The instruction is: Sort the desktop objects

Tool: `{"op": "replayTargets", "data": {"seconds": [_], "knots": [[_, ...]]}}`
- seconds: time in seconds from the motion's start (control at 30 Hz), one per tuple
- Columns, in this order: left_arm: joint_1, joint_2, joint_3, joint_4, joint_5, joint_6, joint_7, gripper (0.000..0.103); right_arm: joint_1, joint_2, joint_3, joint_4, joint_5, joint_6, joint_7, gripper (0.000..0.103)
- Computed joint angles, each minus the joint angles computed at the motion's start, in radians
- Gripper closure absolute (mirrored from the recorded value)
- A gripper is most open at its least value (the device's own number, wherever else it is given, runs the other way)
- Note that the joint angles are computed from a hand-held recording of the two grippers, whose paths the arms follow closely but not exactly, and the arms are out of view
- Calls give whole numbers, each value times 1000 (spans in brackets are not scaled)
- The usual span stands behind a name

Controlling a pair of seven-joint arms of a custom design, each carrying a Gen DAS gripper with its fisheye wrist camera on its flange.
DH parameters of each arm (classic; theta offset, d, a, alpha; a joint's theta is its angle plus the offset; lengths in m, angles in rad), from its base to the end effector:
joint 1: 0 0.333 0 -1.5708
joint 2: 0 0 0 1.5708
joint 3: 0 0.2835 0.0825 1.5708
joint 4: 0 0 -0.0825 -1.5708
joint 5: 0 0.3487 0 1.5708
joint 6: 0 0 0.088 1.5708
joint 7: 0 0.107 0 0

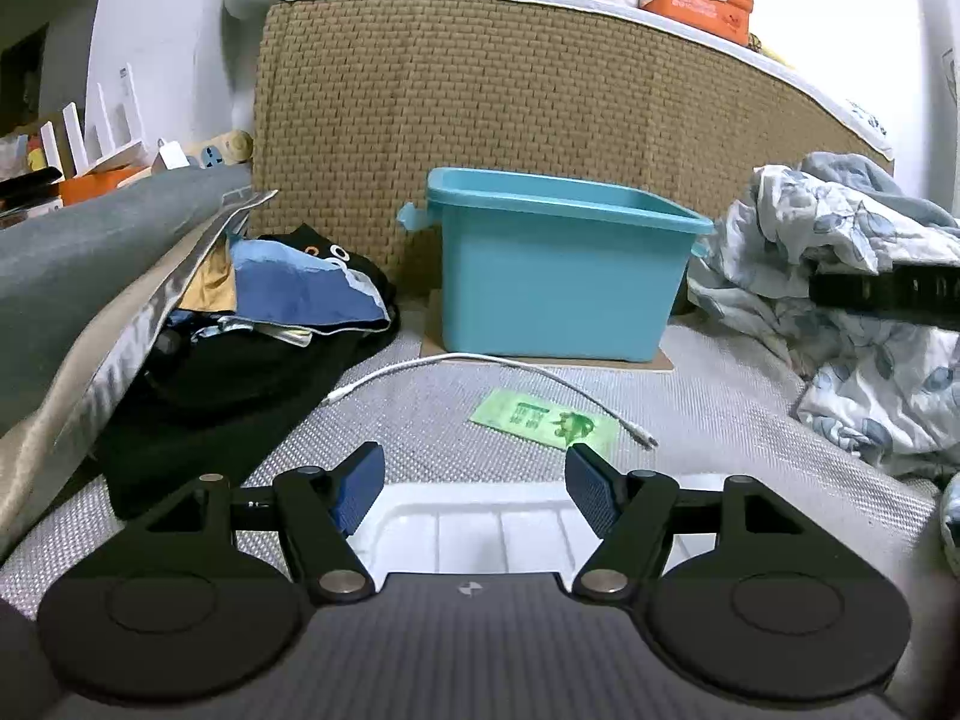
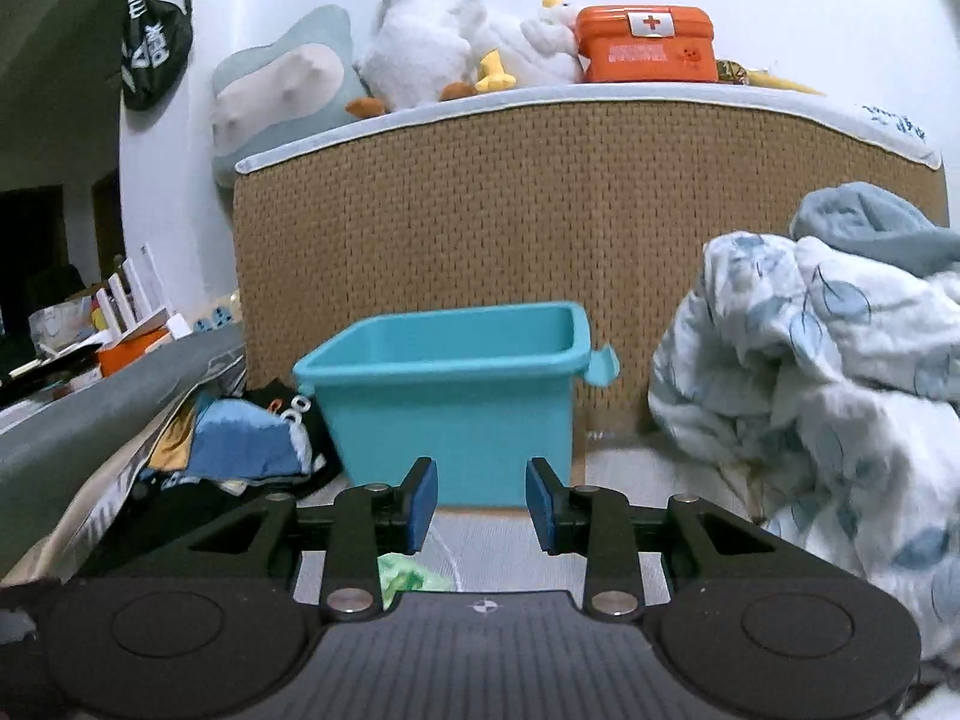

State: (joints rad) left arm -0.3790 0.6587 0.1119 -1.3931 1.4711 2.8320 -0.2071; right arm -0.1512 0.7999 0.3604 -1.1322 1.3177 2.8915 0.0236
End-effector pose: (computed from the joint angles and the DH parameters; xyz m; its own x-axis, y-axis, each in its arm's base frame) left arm 0.6579 -0.2520 0.3620 0.1232 -0.9903 0.0646 -0.4336 -0.1123 -0.8941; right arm 0.7403 0.0012 0.4020 0.4030 -0.9080 -0.1146 -0.3187 -0.0218 -0.9476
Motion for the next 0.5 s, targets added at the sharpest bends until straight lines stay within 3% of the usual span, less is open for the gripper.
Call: {"op": "replayTargets", "data": {"seconds": [0.27,0.5], "knots": [[1,-68,-23,-103,29,-44,-32,33,-24,-111,-27,-203,42,-43,-40,66],[12,-101,-51,-153,56,-63,-14,33,-4,-187,-77,-333,134,-69,-93,65]]}}
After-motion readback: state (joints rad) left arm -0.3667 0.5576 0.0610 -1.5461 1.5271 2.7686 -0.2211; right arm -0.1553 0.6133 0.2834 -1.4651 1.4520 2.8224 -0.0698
